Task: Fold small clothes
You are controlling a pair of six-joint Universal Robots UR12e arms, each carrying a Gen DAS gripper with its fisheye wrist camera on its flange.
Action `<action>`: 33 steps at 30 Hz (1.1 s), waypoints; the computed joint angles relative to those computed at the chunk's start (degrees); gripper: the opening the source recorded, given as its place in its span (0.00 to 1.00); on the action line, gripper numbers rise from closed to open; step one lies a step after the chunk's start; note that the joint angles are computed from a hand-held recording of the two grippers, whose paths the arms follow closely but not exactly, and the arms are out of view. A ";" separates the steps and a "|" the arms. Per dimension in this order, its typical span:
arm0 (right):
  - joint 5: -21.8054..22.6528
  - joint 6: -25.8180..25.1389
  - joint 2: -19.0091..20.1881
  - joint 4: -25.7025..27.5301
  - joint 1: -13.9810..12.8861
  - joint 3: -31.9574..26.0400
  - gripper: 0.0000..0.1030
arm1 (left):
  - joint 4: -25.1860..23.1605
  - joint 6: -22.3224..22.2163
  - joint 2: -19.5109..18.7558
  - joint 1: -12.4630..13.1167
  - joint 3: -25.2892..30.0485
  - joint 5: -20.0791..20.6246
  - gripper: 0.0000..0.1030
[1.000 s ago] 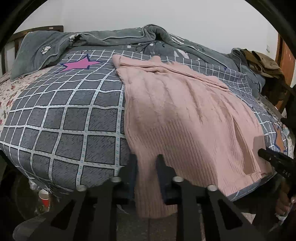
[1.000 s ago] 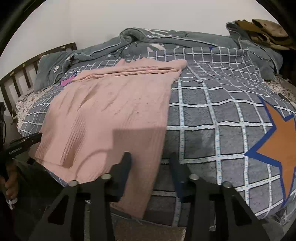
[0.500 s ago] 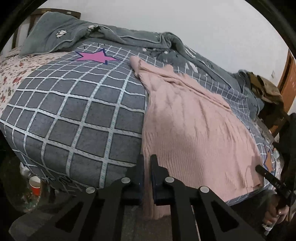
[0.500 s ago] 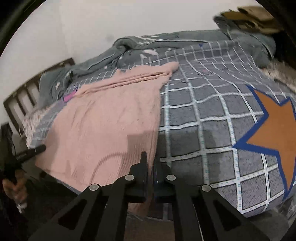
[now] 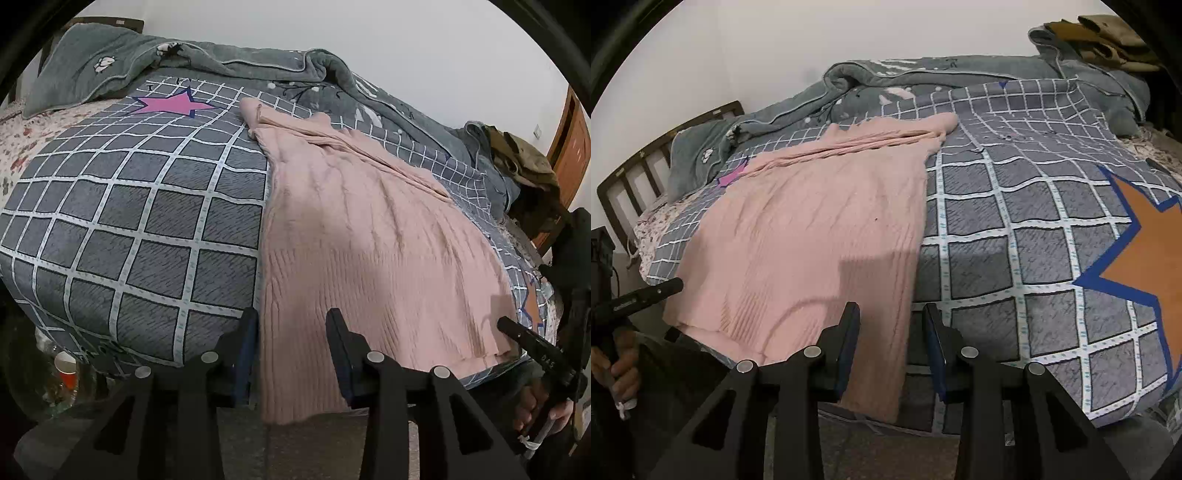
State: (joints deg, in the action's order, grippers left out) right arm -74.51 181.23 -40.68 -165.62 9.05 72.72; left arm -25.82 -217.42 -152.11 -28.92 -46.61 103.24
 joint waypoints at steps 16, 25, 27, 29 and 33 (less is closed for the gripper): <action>-0.85 -0.29 0.14 2.68 0.15 -1.00 0.17 | -1.30 0.47 -0.63 -0.54 1.16 4.65 0.35; -0.66 -0.93 0.14 3.51 0.15 -1.28 0.18 | -2.93 2.42 -0.86 -0.56 2.13 3.82 0.42; -0.29 -0.74 0.14 3.48 0.07 -1.25 0.19 | -2.12 1.72 -0.64 -0.40 1.59 3.07 0.42; -0.30 -0.89 0.15 3.44 0.10 -1.26 0.20 | -1.18 1.05 -0.39 -0.20 0.97 2.22 0.42; -0.62 -1.96 0.10 3.06 0.36 -1.07 0.28 | -0.09 0.23 -0.26 -0.06 0.44 1.27 0.44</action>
